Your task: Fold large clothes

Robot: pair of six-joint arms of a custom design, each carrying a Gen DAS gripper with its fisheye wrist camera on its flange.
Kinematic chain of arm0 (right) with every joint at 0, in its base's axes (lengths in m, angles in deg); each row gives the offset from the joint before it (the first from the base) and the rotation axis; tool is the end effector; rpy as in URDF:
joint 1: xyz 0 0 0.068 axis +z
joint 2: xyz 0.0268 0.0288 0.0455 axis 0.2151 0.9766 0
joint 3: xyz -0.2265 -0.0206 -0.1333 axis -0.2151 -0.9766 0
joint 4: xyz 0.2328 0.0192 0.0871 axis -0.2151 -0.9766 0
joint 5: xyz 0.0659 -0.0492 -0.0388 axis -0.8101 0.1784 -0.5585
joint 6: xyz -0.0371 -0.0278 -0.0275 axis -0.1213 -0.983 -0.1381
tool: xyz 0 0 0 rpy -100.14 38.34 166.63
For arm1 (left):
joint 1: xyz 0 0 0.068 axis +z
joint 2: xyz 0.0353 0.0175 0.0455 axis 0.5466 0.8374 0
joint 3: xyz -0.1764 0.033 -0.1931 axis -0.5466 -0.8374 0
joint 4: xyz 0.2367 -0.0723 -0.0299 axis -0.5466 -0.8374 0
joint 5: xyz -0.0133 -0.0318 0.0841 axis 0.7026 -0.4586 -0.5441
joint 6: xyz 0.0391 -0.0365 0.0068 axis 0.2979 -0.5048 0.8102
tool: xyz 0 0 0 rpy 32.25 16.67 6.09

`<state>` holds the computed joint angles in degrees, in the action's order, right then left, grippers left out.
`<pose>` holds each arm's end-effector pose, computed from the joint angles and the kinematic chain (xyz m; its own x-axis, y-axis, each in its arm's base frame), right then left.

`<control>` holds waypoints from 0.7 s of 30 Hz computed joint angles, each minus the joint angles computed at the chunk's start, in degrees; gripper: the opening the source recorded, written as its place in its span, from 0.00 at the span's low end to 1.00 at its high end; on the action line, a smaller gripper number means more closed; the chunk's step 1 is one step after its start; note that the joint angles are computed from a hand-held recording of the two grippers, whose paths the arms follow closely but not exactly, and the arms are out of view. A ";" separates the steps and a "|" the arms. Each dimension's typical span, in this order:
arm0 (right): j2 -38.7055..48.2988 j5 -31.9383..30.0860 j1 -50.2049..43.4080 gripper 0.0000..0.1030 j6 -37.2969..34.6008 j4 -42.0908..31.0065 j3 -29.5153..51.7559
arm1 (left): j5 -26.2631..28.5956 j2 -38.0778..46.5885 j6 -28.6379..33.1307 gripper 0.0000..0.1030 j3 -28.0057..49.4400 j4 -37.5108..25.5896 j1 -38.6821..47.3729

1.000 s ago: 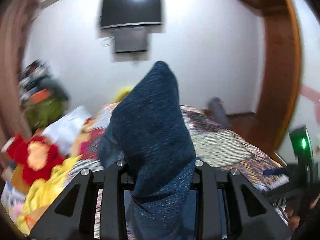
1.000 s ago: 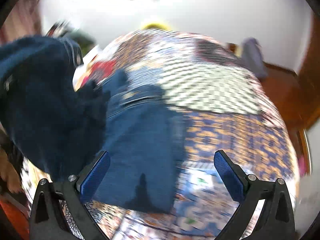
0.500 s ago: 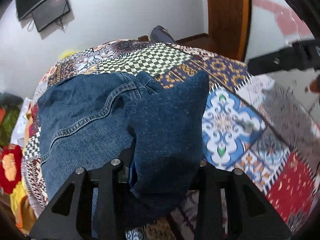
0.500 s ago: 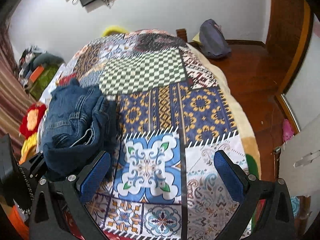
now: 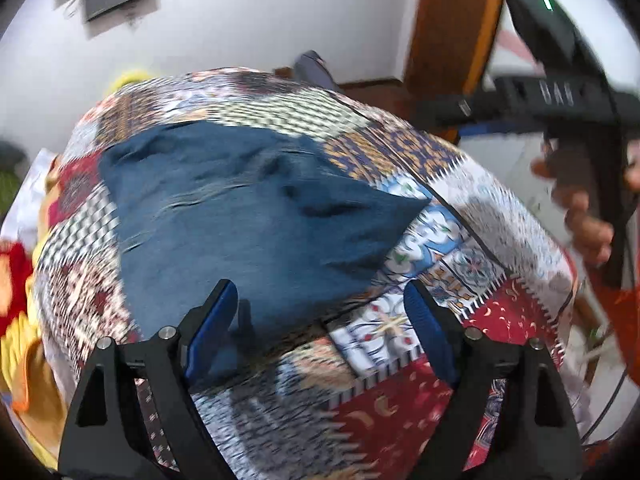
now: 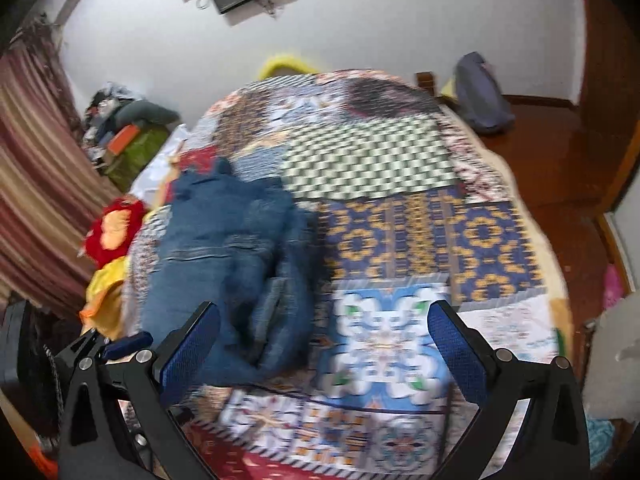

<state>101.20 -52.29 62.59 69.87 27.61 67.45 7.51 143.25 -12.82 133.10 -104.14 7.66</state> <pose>0.1503 0.1540 0.2072 -0.6695 0.5230 -0.5275 0.4006 0.8522 0.3365 0.2865 -0.1515 0.2062 -0.4256 0.6517 -0.6278 0.8586 0.5100 -0.0527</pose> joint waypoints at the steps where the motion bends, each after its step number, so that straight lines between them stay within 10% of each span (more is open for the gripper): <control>1: 1.33 -0.90 -0.36 1.00 -1.14 2.15 0.37 | 0.27 -0.29 -0.52 0.84 0.11 0.14 1.38; 12: 25.96 -17.22 -7.62 1.00 -10.12 19.04 5.93 | -6.15 11.11 -1.87 0.86 6.68 2.87 10.52; 21: 16.84 -24.70 -13.43 1.00 -9.74 27.80 -9.48 | -1.76 16.47 -3.77 1.00 6.20 5.66 12.96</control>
